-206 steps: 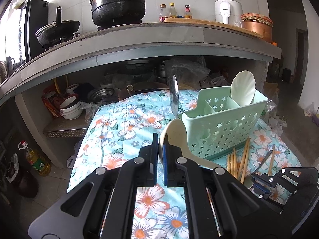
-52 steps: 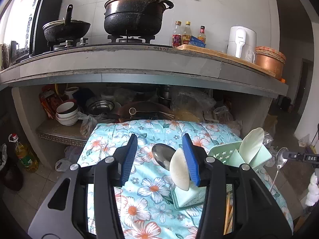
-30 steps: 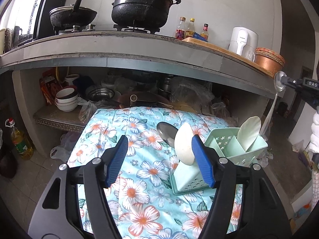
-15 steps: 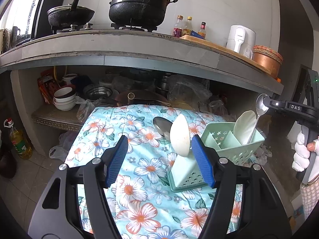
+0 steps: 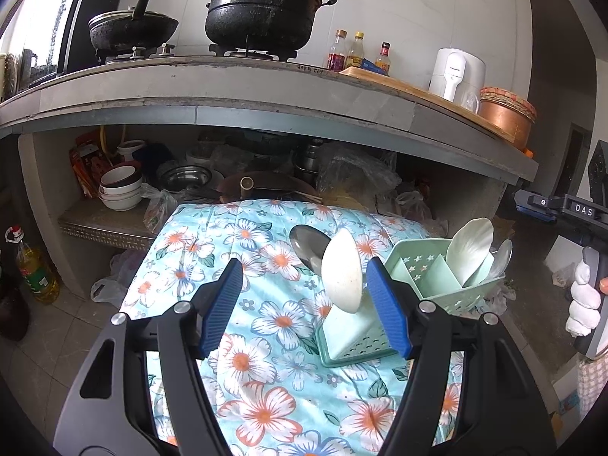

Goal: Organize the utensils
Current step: 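Move both grippers back over the loose wooden chopsticks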

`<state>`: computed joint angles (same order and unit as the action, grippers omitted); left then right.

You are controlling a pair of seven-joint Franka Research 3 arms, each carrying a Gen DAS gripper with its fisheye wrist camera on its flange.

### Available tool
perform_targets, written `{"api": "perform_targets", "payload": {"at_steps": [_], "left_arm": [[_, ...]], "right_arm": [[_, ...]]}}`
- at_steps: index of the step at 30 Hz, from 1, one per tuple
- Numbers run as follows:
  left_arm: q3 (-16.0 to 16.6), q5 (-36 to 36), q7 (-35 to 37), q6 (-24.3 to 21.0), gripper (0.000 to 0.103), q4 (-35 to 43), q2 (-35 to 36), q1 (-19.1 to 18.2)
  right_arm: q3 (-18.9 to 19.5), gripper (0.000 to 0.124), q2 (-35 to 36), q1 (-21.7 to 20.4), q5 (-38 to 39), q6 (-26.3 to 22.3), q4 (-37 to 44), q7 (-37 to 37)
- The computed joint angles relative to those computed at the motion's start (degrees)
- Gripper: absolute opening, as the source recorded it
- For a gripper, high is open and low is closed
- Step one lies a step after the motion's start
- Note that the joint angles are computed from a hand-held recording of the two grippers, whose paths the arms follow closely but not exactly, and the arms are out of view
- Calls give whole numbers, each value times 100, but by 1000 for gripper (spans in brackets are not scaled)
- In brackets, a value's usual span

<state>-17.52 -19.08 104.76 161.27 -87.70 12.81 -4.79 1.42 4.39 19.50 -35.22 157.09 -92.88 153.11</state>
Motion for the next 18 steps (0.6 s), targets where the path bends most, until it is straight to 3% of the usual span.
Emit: {"api": "perform_targets", "payload": {"at_steps": [7, 11, 18], "left_arm": [[-124, -410, 367, 92, 64, -135, -112, 115], [-248, -1087, 995, 63, 68, -222, -212, 247], [-166, -1995, 2025, -287, 70, -319, -372, 183]], "right_arm": [[123, 50, -484, -169, -112, 178, -598, 452], [342, 69, -814, -323, -116, 34, -1018, 702], [751, 81, -1346, -579, 195, -116, -1906, 1085]]}}
